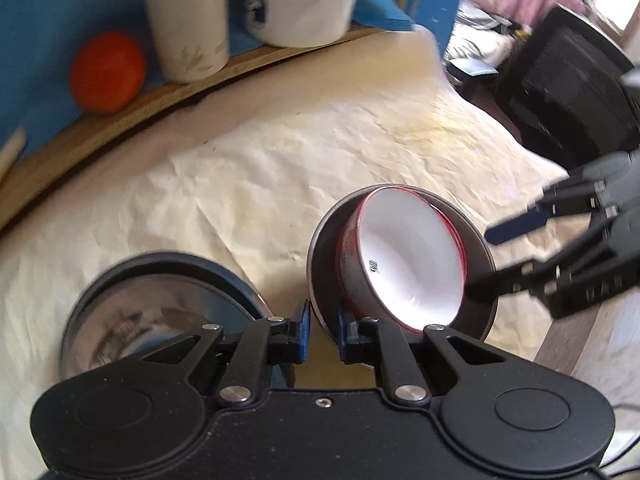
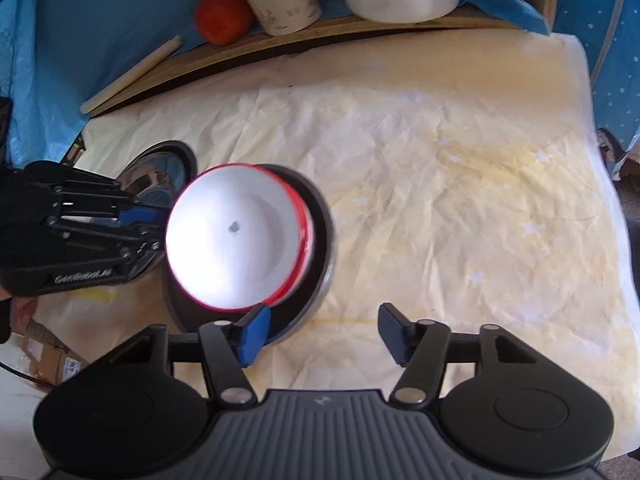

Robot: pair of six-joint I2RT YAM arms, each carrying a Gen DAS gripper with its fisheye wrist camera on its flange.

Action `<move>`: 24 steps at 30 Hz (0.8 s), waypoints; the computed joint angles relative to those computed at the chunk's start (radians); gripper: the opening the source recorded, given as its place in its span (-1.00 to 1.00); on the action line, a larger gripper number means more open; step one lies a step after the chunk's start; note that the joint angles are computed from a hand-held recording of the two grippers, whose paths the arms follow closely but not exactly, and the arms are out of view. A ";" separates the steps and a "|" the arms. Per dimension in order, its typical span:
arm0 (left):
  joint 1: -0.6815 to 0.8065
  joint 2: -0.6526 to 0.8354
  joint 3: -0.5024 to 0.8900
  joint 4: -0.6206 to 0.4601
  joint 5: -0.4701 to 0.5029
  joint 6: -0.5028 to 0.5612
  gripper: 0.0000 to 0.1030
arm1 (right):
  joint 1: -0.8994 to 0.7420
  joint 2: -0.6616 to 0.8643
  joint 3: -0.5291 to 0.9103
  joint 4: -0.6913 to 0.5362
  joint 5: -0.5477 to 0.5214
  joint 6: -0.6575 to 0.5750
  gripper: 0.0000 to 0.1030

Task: Organize plates and bowls
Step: 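Grasp the mixing bowl rim with the left tool while the right tool grips it too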

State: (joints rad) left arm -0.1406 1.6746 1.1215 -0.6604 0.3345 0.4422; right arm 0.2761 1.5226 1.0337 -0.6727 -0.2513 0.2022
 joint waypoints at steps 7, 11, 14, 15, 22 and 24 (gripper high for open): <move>-0.001 0.000 -0.009 0.013 0.000 -0.064 -0.76 | 0.030 0.002 0.008 -0.006 0.011 0.016 0.02; -0.005 -0.002 -0.014 0.022 -0.005 -0.072 -0.76 | 0.042 0.018 0.013 -0.004 0.018 0.026 0.02; 0.000 -0.003 -0.016 0.021 0.001 -0.074 -0.76 | 0.049 0.027 0.016 0.001 0.011 0.023 -0.08; 0.000 -0.004 -0.017 0.022 0.001 -0.076 -0.76 | 0.051 0.029 0.016 0.004 0.003 0.024 -0.18; -0.003 -0.004 -0.019 0.028 -0.005 -0.072 -0.76 | 0.066 0.030 0.018 0.006 0.016 0.032 -0.19; -0.005 -0.002 -0.019 0.030 -0.006 -0.073 -0.76 | 0.066 0.032 0.016 0.010 0.016 0.034 -0.20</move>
State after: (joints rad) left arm -0.1456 1.6728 1.1028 -0.6301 0.3281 0.3690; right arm 0.3423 1.5541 1.0501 -0.6626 -0.2355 0.2359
